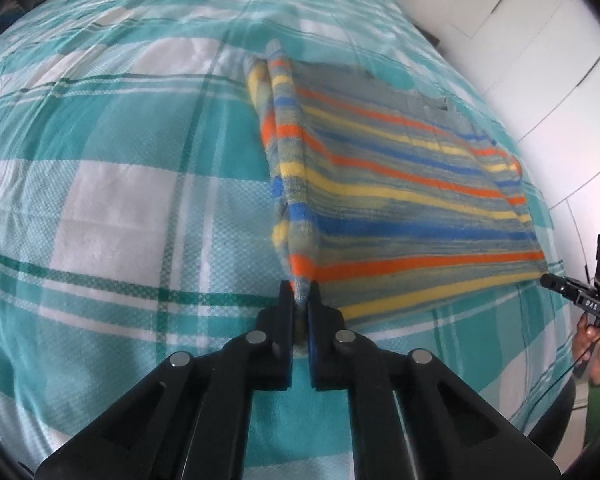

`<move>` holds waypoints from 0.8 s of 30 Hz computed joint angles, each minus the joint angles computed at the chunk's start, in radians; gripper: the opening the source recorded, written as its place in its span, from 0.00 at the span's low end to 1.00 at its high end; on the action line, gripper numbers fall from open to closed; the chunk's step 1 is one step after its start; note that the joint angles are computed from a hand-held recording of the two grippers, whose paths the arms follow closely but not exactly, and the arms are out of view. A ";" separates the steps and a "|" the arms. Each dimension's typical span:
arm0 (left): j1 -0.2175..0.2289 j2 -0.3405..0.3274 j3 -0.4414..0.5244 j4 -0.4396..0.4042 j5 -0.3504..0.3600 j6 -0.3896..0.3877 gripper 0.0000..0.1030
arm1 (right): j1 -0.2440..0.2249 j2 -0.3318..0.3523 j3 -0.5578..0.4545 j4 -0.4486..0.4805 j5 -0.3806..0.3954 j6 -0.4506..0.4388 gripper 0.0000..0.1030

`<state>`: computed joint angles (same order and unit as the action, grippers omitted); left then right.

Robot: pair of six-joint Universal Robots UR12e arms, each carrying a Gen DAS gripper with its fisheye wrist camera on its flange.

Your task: Fold small clothes

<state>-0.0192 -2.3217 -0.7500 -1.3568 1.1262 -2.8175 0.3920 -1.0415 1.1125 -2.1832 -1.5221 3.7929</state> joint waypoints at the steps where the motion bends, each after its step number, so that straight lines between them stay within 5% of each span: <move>1: -0.007 -0.012 0.018 -0.023 0.025 0.004 0.03 | -0.002 0.007 -0.007 0.027 -0.004 0.007 0.07; 6: -0.005 -0.016 0.022 -0.035 0.042 -0.024 0.12 | -0.015 -0.003 0.059 -0.065 0.012 0.061 0.06; 8: 0.003 0.006 -0.009 -0.018 0.051 -0.036 0.20 | -0.012 -0.023 0.087 -0.093 -0.005 0.062 0.16; 10: 0.008 0.058 -0.084 0.055 0.093 -0.045 0.53 | -0.003 -0.048 0.116 -0.110 -0.034 0.077 0.34; 12: 0.010 0.121 -0.182 0.174 0.139 -0.036 0.71 | 0.019 -0.072 0.133 -0.113 -0.121 0.066 0.58; 15: 0.023 0.187 -0.289 0.311 0.125 -0.044 0.87 | 0.054 -0.098 0.152 -0.112 -0.267 0.041 0.64; 19: 0.020 0.213 -0.366 0.478 0.145 -0.114 0.92 | 0.089 -0.106 0.177 -0.156 -0.381 0.095 0.65; 24: -0.004 0.175 -0.363 0.564 0.237 -0.175 0.92 | 0.117 -0.076 0.166 -0.124 -0.526 0.127 0.70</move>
